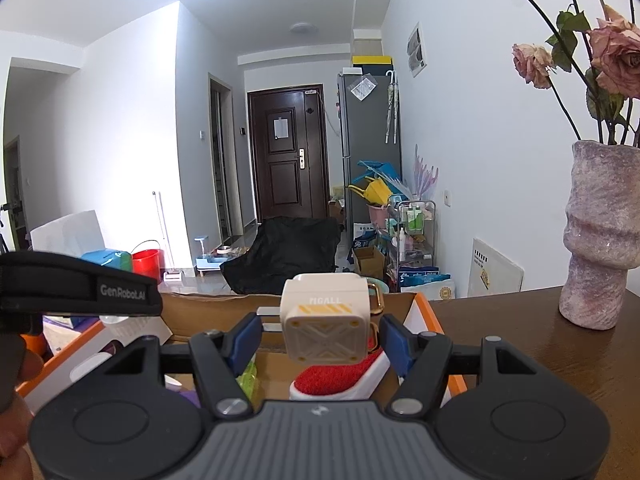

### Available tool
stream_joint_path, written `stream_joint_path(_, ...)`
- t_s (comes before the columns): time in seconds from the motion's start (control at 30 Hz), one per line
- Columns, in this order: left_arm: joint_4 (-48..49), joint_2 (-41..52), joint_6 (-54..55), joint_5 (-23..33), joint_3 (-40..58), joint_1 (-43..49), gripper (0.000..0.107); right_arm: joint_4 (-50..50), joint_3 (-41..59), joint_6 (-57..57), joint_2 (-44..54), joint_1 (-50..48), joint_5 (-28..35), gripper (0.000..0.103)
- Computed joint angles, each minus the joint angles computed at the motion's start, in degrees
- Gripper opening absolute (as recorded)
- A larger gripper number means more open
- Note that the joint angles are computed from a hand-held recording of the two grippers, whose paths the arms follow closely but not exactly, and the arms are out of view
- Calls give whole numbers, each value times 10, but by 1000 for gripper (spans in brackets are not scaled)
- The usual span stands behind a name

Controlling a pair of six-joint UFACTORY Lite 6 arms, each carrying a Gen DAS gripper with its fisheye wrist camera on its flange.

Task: Organize rigid objects
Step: 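Lower the cap into the box with the left gripper while the right releases the adapter, then withdraw both grippers from the box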

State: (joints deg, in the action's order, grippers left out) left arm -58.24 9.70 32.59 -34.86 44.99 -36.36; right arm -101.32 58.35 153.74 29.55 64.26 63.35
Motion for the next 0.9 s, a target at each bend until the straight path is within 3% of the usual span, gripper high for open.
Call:
stream_joint_path(0.33,-12,24,18,7,20,10,43,-9,8,-14,3,-20,-23,65)
stream_joint_path(0.4,-21,23,24,10,20,14,61,-11,1,-8,-5,-27,-33,65)
stream_joint_path(0.5,-38,22,31,-7,18,13,82,-4,-1,-13,-12,-31,-28,86)
stream_joint_path(0.53,-37,20,31,-11,15,14,84,1,-3,-13,-13,-30,-22,93)
stream_joint_path(0.6,-36,16,30,-18,10,16,99,7,-5,-15,-15,-30,-16,96)
stream_joint_path(0.67,-35,14,22,-30,6,16,103,5,-12,-14,-22,-34,-23,103)
stream_joint_path(0.9,-45,6,30,-33,2,18,103,4,-16,-16,-31,-36,-27,103)
